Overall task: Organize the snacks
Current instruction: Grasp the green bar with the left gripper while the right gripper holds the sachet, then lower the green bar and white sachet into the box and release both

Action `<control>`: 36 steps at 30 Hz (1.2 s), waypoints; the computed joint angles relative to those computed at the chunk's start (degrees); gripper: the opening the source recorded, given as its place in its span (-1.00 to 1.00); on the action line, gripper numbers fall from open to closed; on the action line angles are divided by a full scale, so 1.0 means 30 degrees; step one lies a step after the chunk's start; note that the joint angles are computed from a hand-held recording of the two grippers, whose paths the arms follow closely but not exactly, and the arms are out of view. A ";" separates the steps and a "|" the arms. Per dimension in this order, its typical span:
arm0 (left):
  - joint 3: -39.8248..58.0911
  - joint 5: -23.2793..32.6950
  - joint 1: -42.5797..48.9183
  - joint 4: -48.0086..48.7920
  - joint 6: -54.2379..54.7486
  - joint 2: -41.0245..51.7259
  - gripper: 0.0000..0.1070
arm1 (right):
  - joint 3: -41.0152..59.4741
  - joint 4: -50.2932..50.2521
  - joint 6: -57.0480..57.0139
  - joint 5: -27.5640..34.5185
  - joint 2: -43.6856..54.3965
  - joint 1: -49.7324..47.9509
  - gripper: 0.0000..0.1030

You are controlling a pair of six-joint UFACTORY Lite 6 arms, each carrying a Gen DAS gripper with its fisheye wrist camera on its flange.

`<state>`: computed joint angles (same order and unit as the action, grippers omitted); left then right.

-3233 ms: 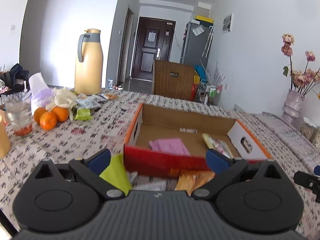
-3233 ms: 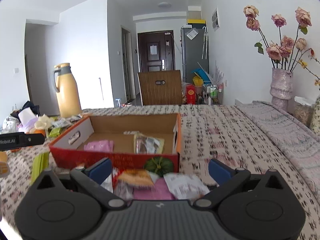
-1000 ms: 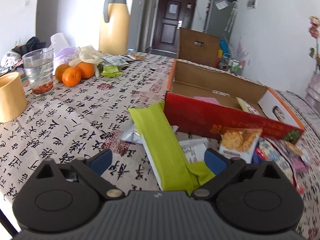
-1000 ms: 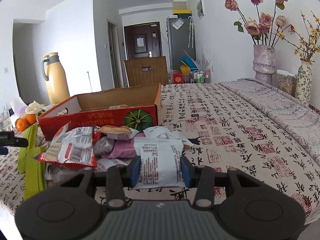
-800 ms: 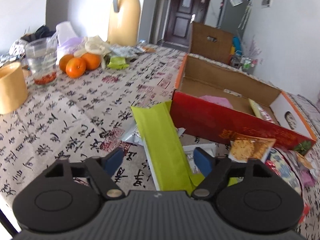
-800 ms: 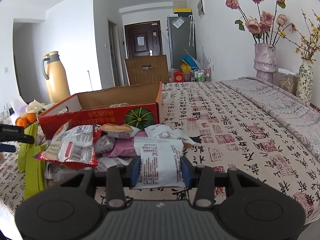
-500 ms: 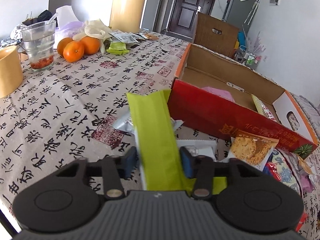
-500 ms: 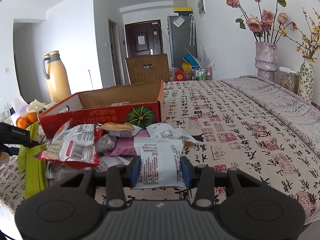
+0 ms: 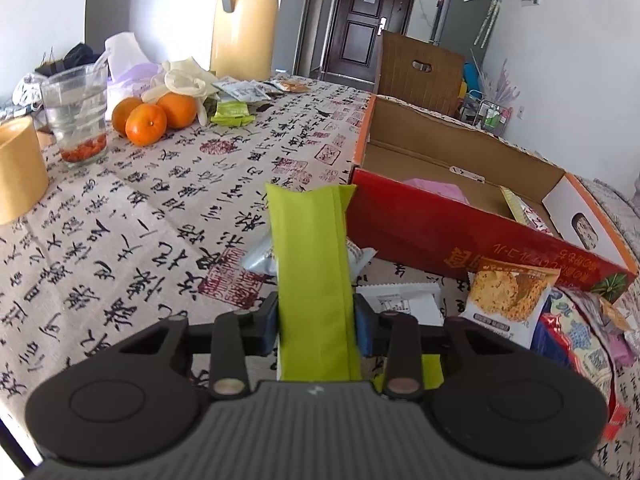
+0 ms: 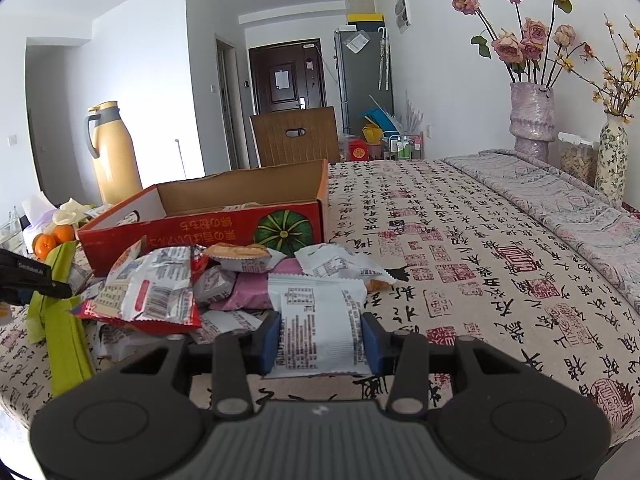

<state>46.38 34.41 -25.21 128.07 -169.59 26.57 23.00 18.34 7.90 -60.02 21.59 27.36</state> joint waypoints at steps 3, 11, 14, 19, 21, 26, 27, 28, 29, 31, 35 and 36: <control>-0.0306 0.0330 -0.0039 0.0087 0.0309 -0.0119 -0.31 | -0.0004 0.0280 -0.0095 0.0051 -0.0079 0.0220 -0.20; -0.1358 0.0783 0.0366 0.0779 0.0074 -0.0910 -0.31 | -0.0035 0.0854 -0.0376 0.0176 -0.0329 0.0571 -0.20; -0.1925 0.0985 0.0363 0.1148 -0.0076 -0.1512 -0.31 | -0.0078 0.1148 -0.0511 0.0203 -0.0493 0.0780 -0.19; -0.2547 0.1308 0.0035 0.1096 0.0575 -0.2746 -0.31 | -0.0002 0.1377 -0.0780 0.0356 -0.0942 0.0818 -0.19; -0.2558 0.1424 -0.0146 0.0917 0.0970 -0.3157 -0.31 | 0.0199 0.1407 -0.0934 0.0489 -0.1098 0.0817 -0.20; -0.1984 0.1467 -0.0326 0.0583 0.2065 -0.3635 -0.31 | 0.1101 0.1260 -0.1337 0.0796 -0.1155 0.0682 -0.19; -0.1779 0.1421 -0.0325 0.0556 0.2256 -0.3626 -0.31 | 0.1303 0.1222 -0.1409 0.0840 -0.1141 0.0659 -0.19; -0.1547 0.1354 -0.0322 0.0507 0.2474 -0.3626 -0.31 | 0.1532 0.1165 -0.1497 0.0920 -0.1125 0.0631 -0.19; -0.1362 0.1302 -0.0313 0.0506 0.2633 -0.3621 -0.31 | 0.1785 0.1111 -0.1600 0.1036 -0.1106 0.0597 -0.19; -0.0934 0.1221 -0.0344 0.0408 0.3023 -0.3595 -0.31 | 0.2338 0.1031 -0.1863 0.1244 -0.1047 0.0550 -0.19; 0.0256 0.0897 -0.0385 0.0384 0.3864 -0.3376 -0.31 | 0.3661 0.0673 -0.2288 0.1723 -0.0846 0.0324 -0.19; 0.0603 0.0838 -0.0425 0.0274 0.4158 -0.3285 -0.31 | 0.4064 0.0593 -0.2411 0.1858 -0.0761 0.0272 -0.19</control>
